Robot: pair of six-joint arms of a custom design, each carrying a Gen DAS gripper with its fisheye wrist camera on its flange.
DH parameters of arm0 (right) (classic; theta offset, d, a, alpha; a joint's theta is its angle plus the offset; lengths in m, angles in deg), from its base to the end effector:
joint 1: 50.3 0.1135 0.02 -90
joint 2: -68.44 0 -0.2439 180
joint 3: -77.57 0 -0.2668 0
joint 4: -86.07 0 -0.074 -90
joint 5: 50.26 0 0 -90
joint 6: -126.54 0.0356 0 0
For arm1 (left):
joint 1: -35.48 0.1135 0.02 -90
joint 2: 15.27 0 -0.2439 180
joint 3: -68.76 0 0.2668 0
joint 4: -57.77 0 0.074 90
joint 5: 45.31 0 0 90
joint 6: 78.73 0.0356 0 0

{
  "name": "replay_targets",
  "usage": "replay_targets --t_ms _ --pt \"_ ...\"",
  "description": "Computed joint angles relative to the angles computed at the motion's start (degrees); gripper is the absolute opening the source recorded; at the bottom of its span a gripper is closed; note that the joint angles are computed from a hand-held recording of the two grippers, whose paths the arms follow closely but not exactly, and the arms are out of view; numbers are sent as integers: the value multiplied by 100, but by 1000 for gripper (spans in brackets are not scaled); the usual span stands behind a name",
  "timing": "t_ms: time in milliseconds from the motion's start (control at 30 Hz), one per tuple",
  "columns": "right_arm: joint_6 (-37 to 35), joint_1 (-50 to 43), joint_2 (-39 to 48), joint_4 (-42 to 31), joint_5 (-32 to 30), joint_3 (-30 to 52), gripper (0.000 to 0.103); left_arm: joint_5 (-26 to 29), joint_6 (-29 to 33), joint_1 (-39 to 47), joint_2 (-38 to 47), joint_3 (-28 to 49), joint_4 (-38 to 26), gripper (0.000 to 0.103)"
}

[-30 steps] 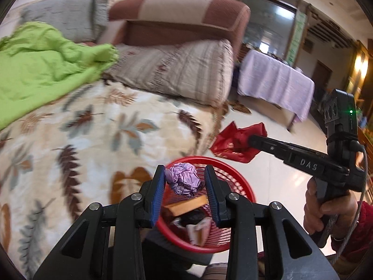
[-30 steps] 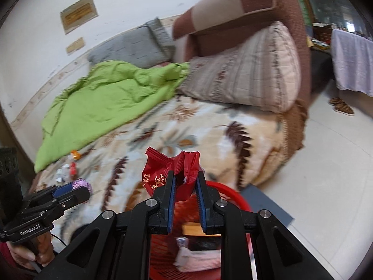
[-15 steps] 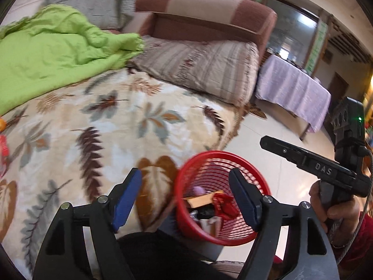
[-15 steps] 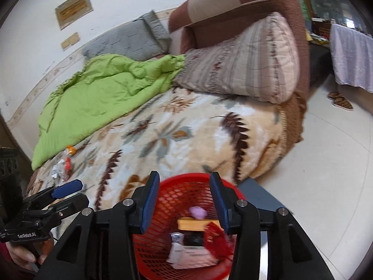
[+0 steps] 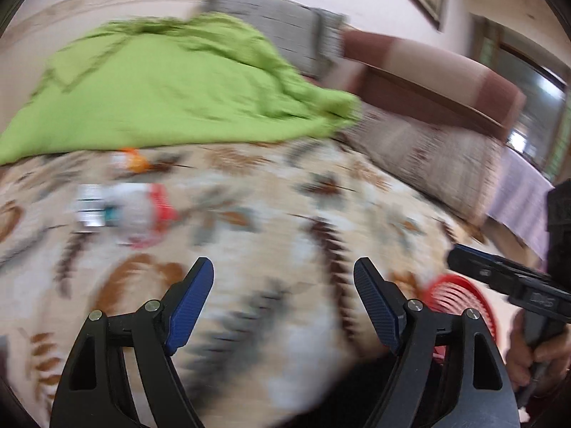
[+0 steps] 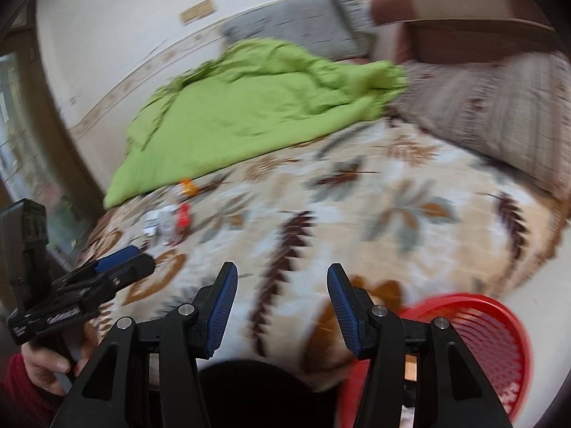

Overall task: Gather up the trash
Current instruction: 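Move both grippers back over the trash on the bed, then grasp the white glove with the right gripper while the left grasps the blue-white medicine box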

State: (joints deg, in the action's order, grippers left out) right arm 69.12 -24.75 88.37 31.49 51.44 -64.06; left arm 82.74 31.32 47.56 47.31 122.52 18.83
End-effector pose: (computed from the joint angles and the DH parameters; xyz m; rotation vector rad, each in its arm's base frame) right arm 0.1220 0.0503 0.2168 0.2497 2.1937 0.3467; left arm 0.2392 0.0288 0.2136 0.4491 2.1932 -0.4981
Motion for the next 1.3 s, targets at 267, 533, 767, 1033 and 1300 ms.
replay_targets --t_ms 267,533,767,1033,1300 --pt "-317 1003 3993 2553 -78 1379 58 -457 -473 1551 2234 1100 1283 80" --pt "-783 1295 7714 3374 -302 4068 60 -829 -839 2003 3621 2078 1533 80" --pt "-622 1111 9894 3231 -77 6147 60 -787 -949 2038 4002 2483 1383 80" --pt "-595 767 10094 3336 -588 6143 14 -1131 -1229 1434 4762 3378 1330 80" --pt "50 481 8514 4105 -376 4310 13 -1539 -1409 688 6006 4916 636 80"
